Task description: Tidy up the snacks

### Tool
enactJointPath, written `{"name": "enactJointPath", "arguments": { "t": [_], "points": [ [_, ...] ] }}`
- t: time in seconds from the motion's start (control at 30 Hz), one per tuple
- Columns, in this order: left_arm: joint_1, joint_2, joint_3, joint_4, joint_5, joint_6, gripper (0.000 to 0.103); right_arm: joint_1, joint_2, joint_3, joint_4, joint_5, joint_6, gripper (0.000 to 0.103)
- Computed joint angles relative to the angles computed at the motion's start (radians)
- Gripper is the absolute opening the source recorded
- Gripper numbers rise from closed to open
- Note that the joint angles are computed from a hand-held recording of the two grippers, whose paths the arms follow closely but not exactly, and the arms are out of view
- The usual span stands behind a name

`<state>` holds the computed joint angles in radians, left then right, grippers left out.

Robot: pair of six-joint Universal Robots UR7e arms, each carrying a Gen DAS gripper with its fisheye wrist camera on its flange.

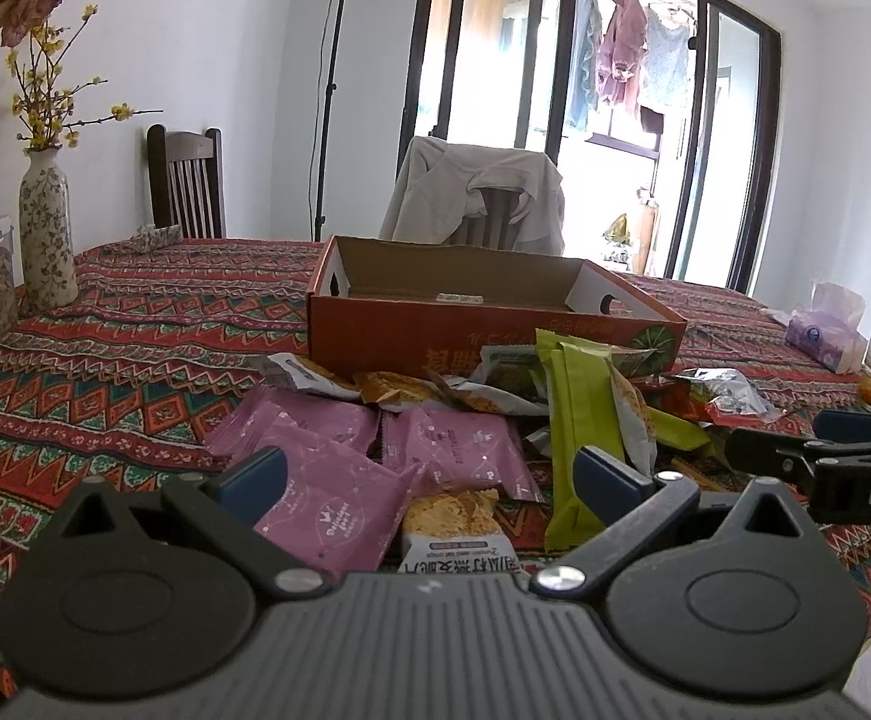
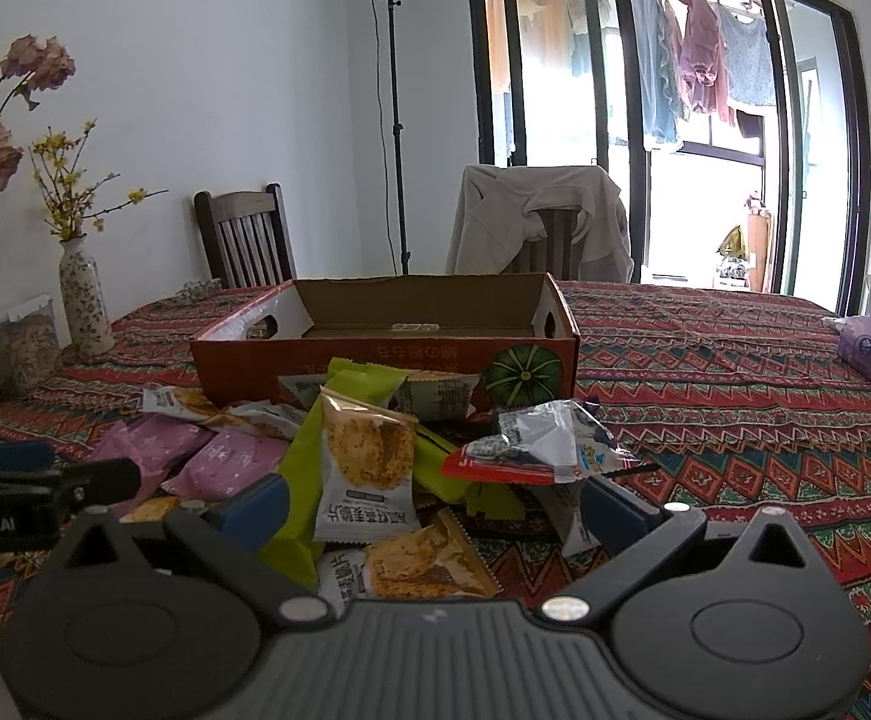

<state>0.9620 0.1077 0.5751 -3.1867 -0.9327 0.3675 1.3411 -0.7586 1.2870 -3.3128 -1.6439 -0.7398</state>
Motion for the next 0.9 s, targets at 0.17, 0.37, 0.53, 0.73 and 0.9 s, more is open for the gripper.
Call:
{"name": "enactJointPath", "arguments": {
  "t": [0.17, 0.37, 0.53, 0.73, 0.9],
  "points": [
    [0.0, -0.001, 0.0, 0.001, -0.003, -0.003, 0.103, -0.001, 0.0, 0.0, 0.001, 0.002, -0.001, 0.103],
    [0.0, -0.002, 0.004, 0.003, -0.001, -0.008, 0.103, 0.0, -0.004, 0.008, -0.001, -0.003, -0.001, 0.103],
    [0.002, -0.002, 0.003, 0.012, 0.004, -0.014, 0.103, -0.001, -0.001, 0.004, 0.009, -0.012, -0.006, 0.103],
    [0.004, -0.001, 0.003, 0.021, 0.009, -0.019, 0.103, 0.004, 0.02, -0.033, 0.069, -0.079, -0.018, 0.103],
    [0.005, -0.004, 0.009, 0.024, 0.015, -0.029, 0.103, 0.01, 0.041, -0.064, 0.115, -0.127, -0.067, 0.103]
  ]
}}
